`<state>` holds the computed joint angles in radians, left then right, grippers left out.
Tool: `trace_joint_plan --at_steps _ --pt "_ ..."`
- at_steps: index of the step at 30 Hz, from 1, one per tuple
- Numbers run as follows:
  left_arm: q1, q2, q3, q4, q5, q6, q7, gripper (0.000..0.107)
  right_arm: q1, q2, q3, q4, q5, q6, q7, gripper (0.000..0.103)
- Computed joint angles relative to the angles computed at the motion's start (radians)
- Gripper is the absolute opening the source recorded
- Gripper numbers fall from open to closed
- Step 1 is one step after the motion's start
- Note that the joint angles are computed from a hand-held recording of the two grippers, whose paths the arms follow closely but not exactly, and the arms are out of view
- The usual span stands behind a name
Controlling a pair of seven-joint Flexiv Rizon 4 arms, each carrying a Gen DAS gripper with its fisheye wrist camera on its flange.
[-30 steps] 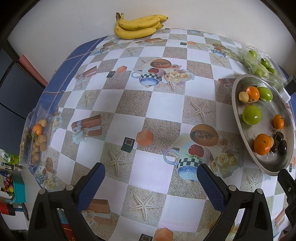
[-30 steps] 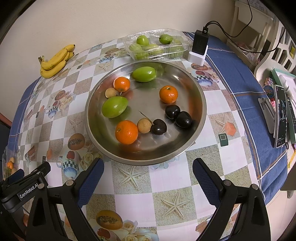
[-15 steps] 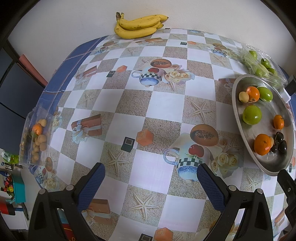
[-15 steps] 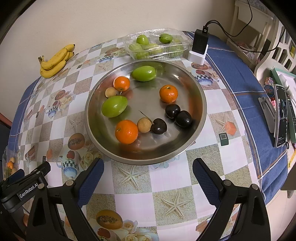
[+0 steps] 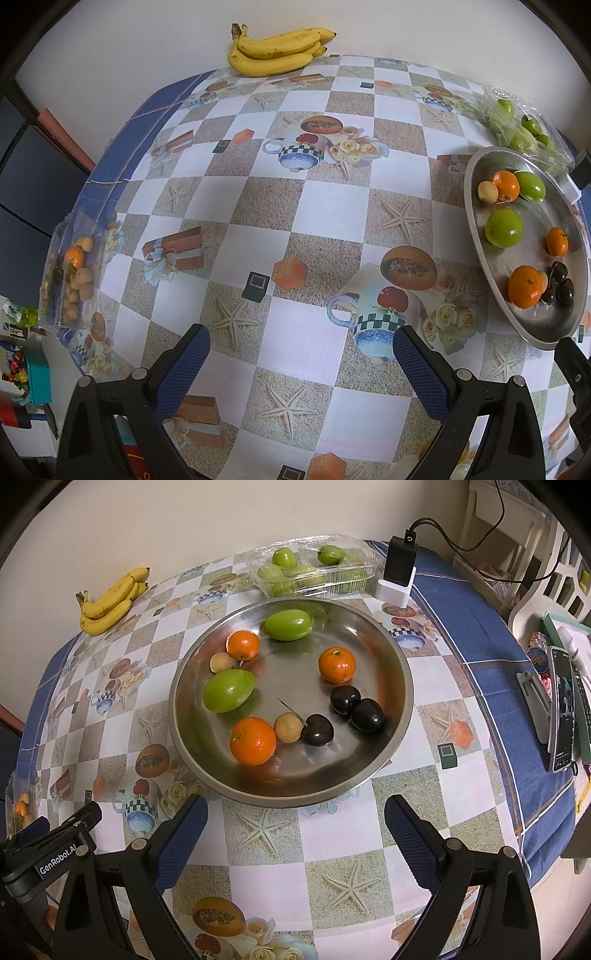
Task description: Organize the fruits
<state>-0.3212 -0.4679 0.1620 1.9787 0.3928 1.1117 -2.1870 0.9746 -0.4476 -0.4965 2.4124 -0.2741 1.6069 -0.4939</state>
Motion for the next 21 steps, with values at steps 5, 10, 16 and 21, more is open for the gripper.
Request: trace_joint_plan --at_steps 5,10,16,21 --pt "0.001 0.000 0.000 0.001 0.002 0.001 0.000 0.101 -0.004 0.000 0.003 -0.001 0.000 0.000 -0.003 0.097" --pt "0.001 0.000 -0.002 0.002 0.000 0.001 0.002 0.101 -0.007 0.000 0.005 -0.002 0.000 0.000 -0.004 0.097" --pt "0.002 0.001 -0.002 0.002 -0.001 0.002 0.004 0.101 -0.008 0.000 0.006 -0.002 -0.001 -0.001 -0.004 0.097" --pt "0.002 0.001 -0.002 0.001 -0.001 0.000 0.004 0.101 -0.006 0.000 0.004 0.000 -0.001 0.001 -0.002 0.097"
